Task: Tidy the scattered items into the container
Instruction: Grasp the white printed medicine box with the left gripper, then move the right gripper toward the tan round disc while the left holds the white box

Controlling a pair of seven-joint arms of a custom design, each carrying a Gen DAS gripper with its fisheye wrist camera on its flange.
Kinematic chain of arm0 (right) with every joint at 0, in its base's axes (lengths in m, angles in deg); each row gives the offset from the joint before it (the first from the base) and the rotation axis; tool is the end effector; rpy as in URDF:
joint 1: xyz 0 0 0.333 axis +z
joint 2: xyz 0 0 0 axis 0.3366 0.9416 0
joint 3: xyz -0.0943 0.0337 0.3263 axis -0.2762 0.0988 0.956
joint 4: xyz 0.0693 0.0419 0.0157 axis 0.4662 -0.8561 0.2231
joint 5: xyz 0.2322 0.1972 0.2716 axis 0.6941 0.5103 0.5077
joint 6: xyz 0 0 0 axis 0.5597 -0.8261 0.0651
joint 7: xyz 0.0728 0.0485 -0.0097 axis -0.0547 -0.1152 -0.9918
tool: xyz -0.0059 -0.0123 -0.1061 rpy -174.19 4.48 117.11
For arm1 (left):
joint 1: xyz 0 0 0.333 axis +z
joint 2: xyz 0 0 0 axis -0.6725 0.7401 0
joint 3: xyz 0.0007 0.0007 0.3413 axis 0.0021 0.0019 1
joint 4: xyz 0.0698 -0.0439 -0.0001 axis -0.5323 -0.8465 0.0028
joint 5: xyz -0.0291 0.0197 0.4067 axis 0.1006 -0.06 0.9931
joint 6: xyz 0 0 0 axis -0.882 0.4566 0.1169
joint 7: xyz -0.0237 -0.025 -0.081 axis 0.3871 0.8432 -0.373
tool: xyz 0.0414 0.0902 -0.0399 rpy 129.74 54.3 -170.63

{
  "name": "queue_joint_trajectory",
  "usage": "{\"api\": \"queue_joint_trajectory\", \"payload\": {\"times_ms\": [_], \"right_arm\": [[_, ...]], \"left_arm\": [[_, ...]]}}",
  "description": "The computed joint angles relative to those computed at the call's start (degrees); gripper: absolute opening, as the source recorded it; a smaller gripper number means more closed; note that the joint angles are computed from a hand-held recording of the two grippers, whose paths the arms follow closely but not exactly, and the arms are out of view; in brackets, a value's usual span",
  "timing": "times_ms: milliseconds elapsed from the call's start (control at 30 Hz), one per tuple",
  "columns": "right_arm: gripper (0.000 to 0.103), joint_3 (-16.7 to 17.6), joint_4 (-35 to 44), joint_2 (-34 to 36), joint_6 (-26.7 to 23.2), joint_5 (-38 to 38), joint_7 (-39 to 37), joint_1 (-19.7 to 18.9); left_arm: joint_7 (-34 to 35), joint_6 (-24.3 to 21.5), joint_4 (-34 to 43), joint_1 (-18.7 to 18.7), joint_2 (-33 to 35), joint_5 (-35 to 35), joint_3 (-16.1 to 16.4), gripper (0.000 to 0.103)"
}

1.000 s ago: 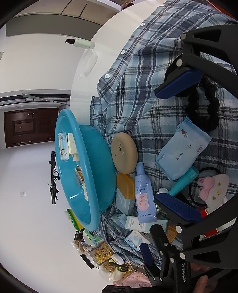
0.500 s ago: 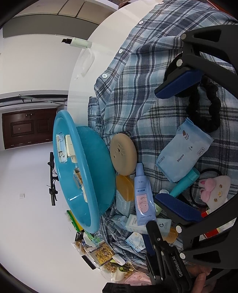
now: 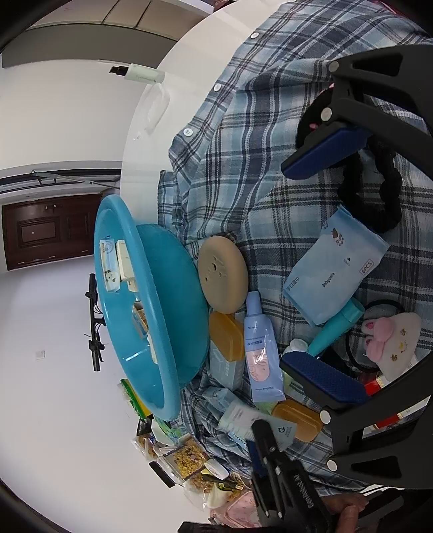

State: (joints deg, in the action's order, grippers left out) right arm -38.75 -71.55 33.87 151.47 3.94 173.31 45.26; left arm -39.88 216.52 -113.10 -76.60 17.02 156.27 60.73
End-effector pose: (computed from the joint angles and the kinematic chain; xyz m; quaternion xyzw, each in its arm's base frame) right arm 0.4520 0.2916 0.2846 -0.7469 0.5389 -0.1563 0.3568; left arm 0.3980 -0.4644 0.3094 -0.6784 0.6515 -0.2631 0.2149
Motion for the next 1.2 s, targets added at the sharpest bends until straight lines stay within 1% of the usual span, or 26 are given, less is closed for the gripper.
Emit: {"api": "queue_joint_trajectory", "payload": {"times_ms": [100, 300, 367, 433, 500, 533, 600, 800, 1033, 1200], "right_arm": [[0.103, 0.0, 0.0, 0.02, -0.08, -0.15, 0.14, -0.16], [0.103, 0.09, 0.0, 0.07, -0.19, -0.41, 0.74, -0.68], [0.103, 0.32, 0.1, 0.24, -0.34, -0.89, 1.23, -1.11], [0.103, 0.46, 0.19, 0.4, -0.5, -1.28, 1.55, -1.33], [0.103, 0.41, 0.25, 0.5, -0.61, -1.44, 1.57, -1.31], [0.103, 0.36, 0.28, 0.51, -0.7, -1.44, 1.54, -1.26], [0.103, 0.32, 0.3, 0.51, -0.82, -1.42, 1.61, -1.27], [0.103, 0.35, 0.36, 0.52, -0.96, -1.56, 1.72, -1.37], [0.103, 0.02, 0.66, 0.42, -1.3, -1.36, 0.61, -0.74], [0.103, -0.18, 1.32, 0.34, -2.26, -1.37, -1.19, 0.02]], "left_arm": [[-0.63, 2.59, 0.66, 0.38, 1.42, -0.09, 0.3, 0.029], [-0.72, 2.51, 1.57, -0.27, 2.65, -0.91, 1.06, 0.03], [-0.99, 2.25, 1.59, -0.48, 2.81, -1.0, 1.33, 0.033], [-2.5, 2.2, 1.43, -0.8, 2.73, 0.08, 1.66, 0.039], [-5.39, 2.76, 1.07, -1.1, 2.5, 2.59, 2.13, 0.039], [-6.93, 2.52, 0.92, -1.35, 2.29, 4.18, 2.27, 0.035], [-6.45, 0.91, 1.03, -1.43, 2.14, 4.67, 1.69, 0.03], [-6.95, -0.53, 0.91, -1.1, 1.49, 5.42, 0.77, 0.029], [-6.14, -3.68, -0.04, -0.94, 0.02, 4.45, -0.17, 0.029], [-6.66, -4.23, -0.96, -0.48, -0.82, 4.48, -0.55, 0.029]]}}
